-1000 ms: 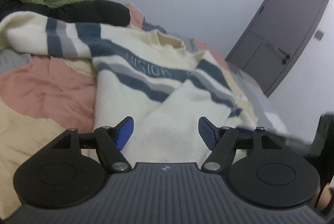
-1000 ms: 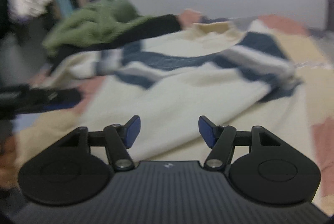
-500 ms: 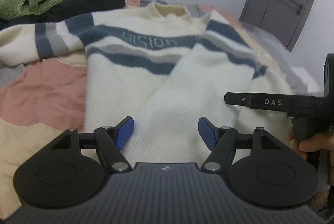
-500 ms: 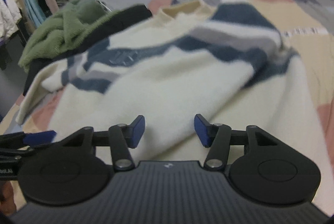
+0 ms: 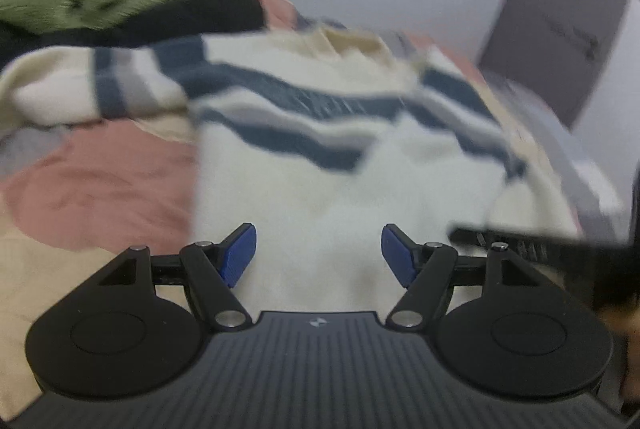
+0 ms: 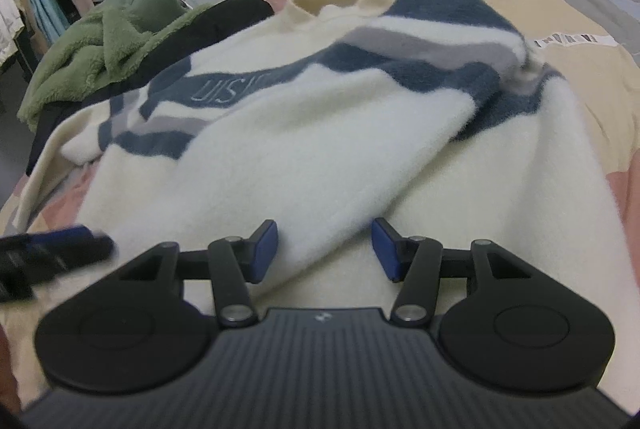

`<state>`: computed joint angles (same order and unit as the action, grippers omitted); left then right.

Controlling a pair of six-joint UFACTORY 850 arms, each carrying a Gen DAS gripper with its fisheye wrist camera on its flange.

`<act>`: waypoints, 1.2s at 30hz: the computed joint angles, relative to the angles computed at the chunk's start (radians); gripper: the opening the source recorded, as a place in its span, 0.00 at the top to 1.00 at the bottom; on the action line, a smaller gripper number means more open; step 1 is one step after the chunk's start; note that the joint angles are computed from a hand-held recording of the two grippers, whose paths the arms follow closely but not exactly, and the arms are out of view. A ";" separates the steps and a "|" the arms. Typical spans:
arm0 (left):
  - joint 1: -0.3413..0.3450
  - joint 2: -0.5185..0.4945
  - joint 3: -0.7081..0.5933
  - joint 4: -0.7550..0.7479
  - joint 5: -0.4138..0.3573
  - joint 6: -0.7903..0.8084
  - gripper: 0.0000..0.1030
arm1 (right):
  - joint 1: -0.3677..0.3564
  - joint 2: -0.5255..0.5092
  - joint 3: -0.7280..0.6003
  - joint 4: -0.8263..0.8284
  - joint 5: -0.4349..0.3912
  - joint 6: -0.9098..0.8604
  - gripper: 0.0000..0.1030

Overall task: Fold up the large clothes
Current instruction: 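Grasp the other sweater cuff with the left tool, then fold the held sleeve across the sweater body with the left tool and release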

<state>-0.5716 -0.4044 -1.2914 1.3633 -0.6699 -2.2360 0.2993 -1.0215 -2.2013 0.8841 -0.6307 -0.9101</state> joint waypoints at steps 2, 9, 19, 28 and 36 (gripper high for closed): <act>0.006 0.029 0.022 -0.023 -0.065 -0.018 0.28 | -0.001 0.003 0.004 0.003 0.001 0.003 0.47; 0.135 0.133 0.093 -0.231 -0.203 0.095 0.28 | -0.009 0.015 0.024 0.035 -0.008 -0.004 0.46; 0.349 0.314 0.320 -0.288 -0.188 0.133 0.30 | -0.017 -0.018 -0.045 0.072 -0.096 0.045 0.24; 0.390 0.231 0.286 -0.329 -0.231 0.373 0.68 | -0.009 -0.085 -0.151 0.021 -0.108 0.119 0.24; 0.370 0.288 0.216 -0.377 -0.259 0.473 0.93 | -0.012 -0.105 -0.188 0.018 -0.123 0.119 0.24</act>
